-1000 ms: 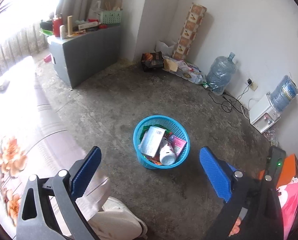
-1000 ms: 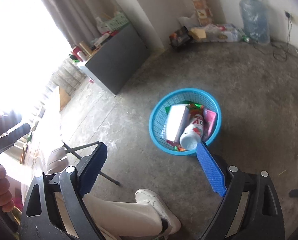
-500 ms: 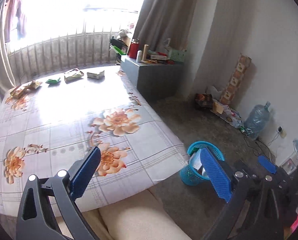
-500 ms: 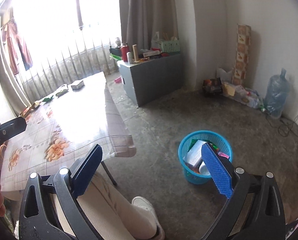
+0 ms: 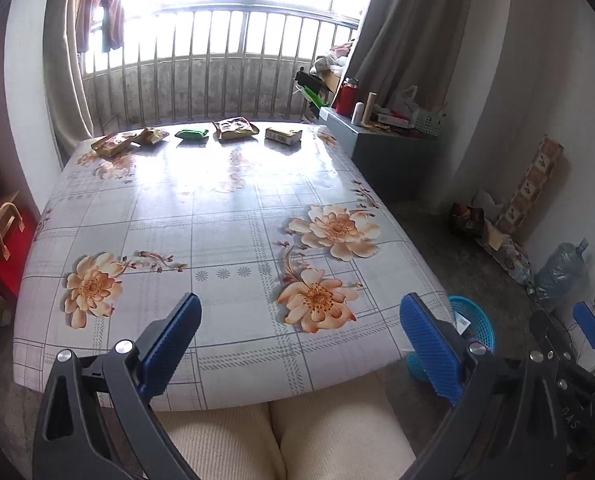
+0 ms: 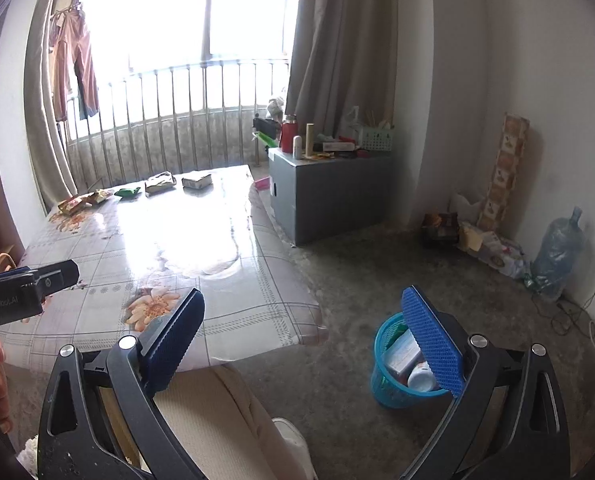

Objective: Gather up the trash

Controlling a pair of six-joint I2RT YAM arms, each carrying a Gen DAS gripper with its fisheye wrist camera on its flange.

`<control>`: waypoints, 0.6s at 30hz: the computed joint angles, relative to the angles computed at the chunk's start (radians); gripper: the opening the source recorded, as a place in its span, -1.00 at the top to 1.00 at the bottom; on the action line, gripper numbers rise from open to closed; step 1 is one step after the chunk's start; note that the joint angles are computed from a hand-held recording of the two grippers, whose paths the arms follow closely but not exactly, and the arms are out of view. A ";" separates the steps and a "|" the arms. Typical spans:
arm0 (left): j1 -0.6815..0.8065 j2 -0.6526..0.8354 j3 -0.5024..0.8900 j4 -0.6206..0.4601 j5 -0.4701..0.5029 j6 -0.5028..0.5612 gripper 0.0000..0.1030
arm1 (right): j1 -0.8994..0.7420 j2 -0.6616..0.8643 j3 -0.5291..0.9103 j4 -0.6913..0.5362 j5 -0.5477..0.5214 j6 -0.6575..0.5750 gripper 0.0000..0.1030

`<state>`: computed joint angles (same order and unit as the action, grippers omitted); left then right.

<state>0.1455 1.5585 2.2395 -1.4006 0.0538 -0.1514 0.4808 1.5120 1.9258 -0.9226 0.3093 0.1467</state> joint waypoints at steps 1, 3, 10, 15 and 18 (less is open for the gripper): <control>-0.003 0.002 0.006 -0.003 -0.018 0.000 -0.89 | 0.015 0.011 0.021 -0.016 0.008 0.004 -0.84; -0.012 0.013 0.028 -0.018 -0.050 0.008 -0.89 | 0.017 0.031 0.055 -0.048 -0.006 0.003 -0.84; -0.091 -0.027 -0.061 -0.033 -0.193 -0.071 -0.89 | -0.017 0.091 0.149 -0.196 -0.068 0.001 -0.84; -0.145 -0.071 -0.187 -0.041 -0.244 -0.107 -0.89 | -0.015 0.103 0.135 -0.293 -0.073 -0.014 -0.84; -0.156 -0.077 -0.226 -0.062 -0.258 -0.113 -0.89 | 0.003 0.095 0.109 -0.307 -0.062 -0.018 -0.84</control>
